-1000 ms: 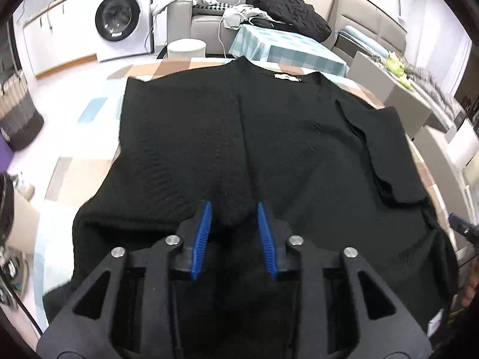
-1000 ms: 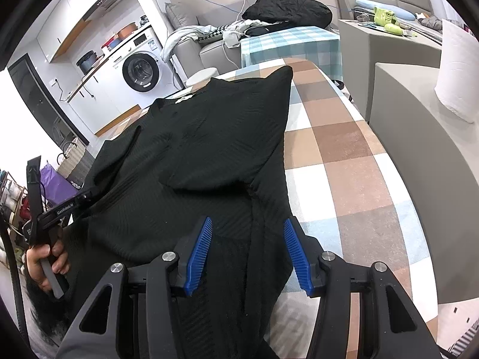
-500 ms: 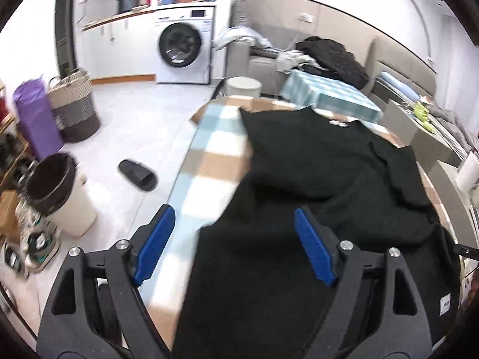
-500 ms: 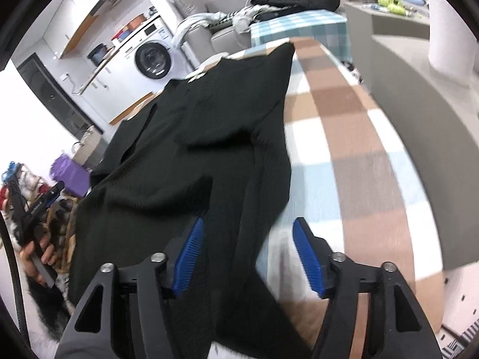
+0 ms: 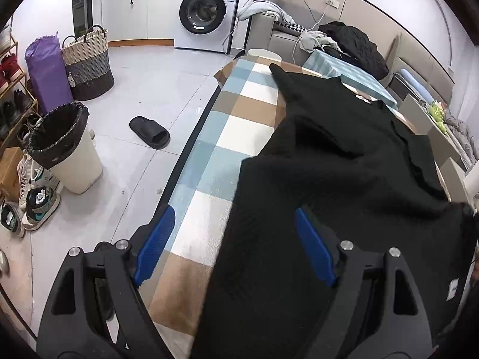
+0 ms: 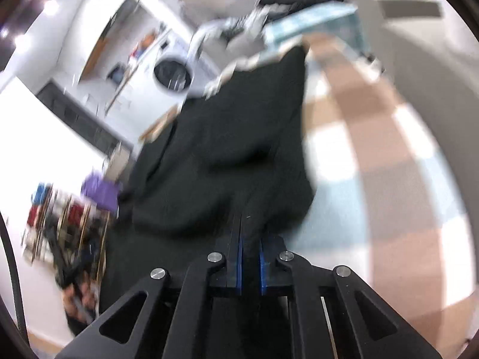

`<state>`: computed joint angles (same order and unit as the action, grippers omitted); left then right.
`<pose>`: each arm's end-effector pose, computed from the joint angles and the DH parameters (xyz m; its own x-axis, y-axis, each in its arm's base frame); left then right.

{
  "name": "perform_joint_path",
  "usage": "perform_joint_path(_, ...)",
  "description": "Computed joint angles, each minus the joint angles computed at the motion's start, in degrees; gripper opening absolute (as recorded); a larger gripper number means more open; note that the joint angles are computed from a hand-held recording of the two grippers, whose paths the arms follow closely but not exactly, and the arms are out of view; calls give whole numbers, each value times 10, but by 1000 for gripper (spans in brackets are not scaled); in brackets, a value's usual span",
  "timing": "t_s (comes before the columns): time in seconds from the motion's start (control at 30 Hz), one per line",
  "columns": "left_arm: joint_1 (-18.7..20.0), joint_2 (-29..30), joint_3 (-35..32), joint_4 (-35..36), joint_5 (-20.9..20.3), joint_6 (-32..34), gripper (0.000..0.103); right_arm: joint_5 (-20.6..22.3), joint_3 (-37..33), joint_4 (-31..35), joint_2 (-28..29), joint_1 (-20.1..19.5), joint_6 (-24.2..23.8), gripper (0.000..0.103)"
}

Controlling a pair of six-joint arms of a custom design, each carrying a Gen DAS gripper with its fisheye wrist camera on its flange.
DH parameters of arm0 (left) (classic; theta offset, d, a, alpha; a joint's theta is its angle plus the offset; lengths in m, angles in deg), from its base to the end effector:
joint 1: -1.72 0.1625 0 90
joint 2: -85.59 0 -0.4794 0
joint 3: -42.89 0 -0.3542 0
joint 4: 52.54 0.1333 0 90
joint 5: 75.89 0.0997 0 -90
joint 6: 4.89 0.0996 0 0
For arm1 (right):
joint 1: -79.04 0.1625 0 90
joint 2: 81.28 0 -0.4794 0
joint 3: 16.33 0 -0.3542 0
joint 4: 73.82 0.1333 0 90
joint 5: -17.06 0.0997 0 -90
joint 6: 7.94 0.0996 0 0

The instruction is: Fold small clothes

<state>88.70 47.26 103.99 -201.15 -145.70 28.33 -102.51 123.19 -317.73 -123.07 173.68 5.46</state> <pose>0.1233 -0.8459 0.3053 -0.7696 0.3160 -0.5548 0.5550 0.7607 -0.3366 0.1192 -0.4290 0.1656 -0.8860 0.4576 0.0747 0.1648 0.4613 -0.8718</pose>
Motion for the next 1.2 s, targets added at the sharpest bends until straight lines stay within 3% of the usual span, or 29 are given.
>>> perform_joint_path(0.07,-2,12,-15,13,7,0,81,-6,4,-3,-15,-14,22,7)
perform_joint_path(0.13,-4,21,-29,32,12,-2,81,14,11,28,-29,-33,47,9)
perform_joint_path(0.2,-4,29,-42,55,17,-2,81,17,16,55,-34,-37,59,22)
perform_joint_path(0.3,-5,38,-53,76,23,2,81,53,40,18,-17,-38,40,44)
perform_joint_path(0.5,-10,54,-64,92,42,21,79,45,64,-20,18,-24,10,44)
perform_joint_path(0.6,-10,56,-69,100,22,24,46,30,58,-22,28,-16,-1,44)
perform_joint_path(0.63,-10,55,-70,104,14,23,22,26,53,-19,30,-15,-4,44)
perform_joint_path(0.67,-10,54,-68,101,10,24,8,22,50,-16,31,-13,-11,44)
perform_joint_path(0.73,-9,46,-57,81,-12,28,6,7,39,-9,32,-6,-26,40)
perform_joint_path(0.8,-10,36,-38,48,-28,36,5,-9,25,-23,43,5,-66,10)
perform_joint_path(0.83,-10,28,-29,35,-36,38,5,-20,18,-33,47,12,-84,6)
perform_joint_path(0.97,-13,12,-16,9,-71,39,5,-50,13,-143,63,30,-116,4)
perform_joint_path(1.2,-20,-27,42,-38,-111,37,5,-26,40,-227,63,41,-113,4)
